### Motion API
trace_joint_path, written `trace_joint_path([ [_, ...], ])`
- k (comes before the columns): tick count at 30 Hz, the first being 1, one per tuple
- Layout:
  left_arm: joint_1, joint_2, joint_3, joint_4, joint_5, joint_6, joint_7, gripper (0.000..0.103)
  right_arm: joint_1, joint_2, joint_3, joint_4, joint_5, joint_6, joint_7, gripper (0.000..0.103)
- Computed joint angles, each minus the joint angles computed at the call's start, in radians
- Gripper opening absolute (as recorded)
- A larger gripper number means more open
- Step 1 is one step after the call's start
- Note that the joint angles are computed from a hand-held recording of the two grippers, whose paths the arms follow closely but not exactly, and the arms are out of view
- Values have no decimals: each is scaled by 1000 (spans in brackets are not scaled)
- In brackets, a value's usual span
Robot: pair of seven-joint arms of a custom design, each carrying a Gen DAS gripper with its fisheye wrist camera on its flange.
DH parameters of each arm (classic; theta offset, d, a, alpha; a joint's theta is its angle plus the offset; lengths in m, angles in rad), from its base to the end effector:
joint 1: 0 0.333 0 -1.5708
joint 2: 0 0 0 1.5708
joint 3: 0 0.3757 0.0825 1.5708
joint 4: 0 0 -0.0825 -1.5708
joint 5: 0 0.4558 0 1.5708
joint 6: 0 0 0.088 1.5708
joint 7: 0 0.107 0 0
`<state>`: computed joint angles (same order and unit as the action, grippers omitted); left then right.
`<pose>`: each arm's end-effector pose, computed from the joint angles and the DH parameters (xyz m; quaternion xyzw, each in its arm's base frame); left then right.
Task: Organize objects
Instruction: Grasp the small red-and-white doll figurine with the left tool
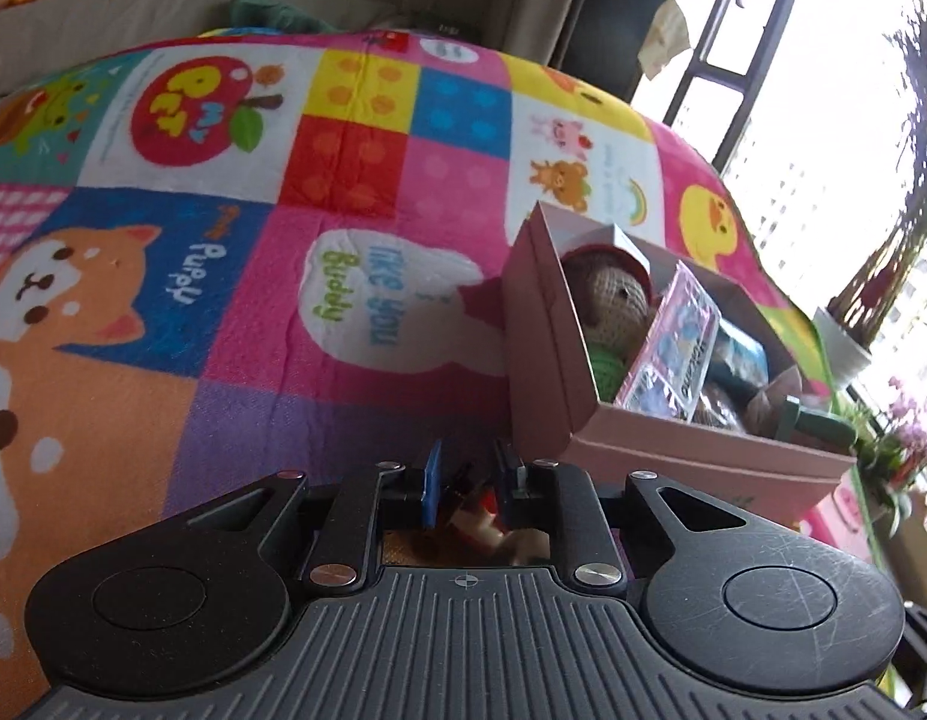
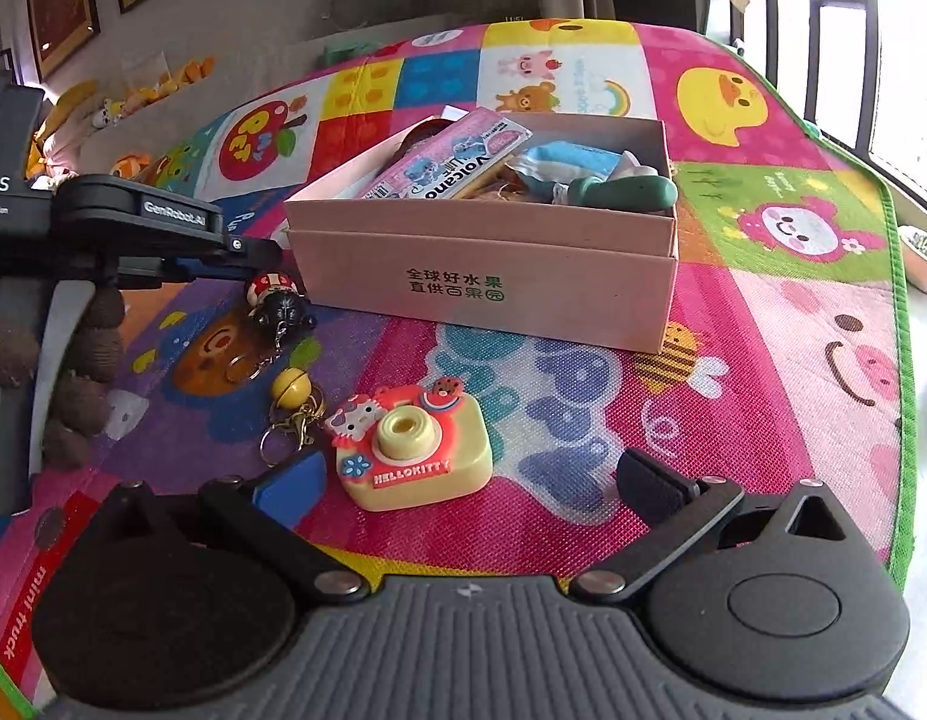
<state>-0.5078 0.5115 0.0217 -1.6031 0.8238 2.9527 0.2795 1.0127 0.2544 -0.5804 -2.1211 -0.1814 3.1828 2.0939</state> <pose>0.6970 -0.4271 0.4302 -0.6510 0.6198 -0.3935 0.1931 0.6043 0.3216 0.4176 -0.6963 0.5863 -0.2113 0.3562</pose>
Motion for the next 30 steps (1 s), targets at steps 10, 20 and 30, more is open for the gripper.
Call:
trace_joint_path([
  [10, 16, -78, -32, -116, 26, 28, 57, 32, 6, 0, -6, 0, 7, 0, -3, 103],
  [20, -159, -275, 163, -331, 451, -31, -426, 32, 33, 1, -37, -3, -1, -1, 15, 103],
  [30, 82, -257, -155, -368, 1, 4, 294, 47, 60, 4, -69, -1, -38, -9, 53, 103],
])
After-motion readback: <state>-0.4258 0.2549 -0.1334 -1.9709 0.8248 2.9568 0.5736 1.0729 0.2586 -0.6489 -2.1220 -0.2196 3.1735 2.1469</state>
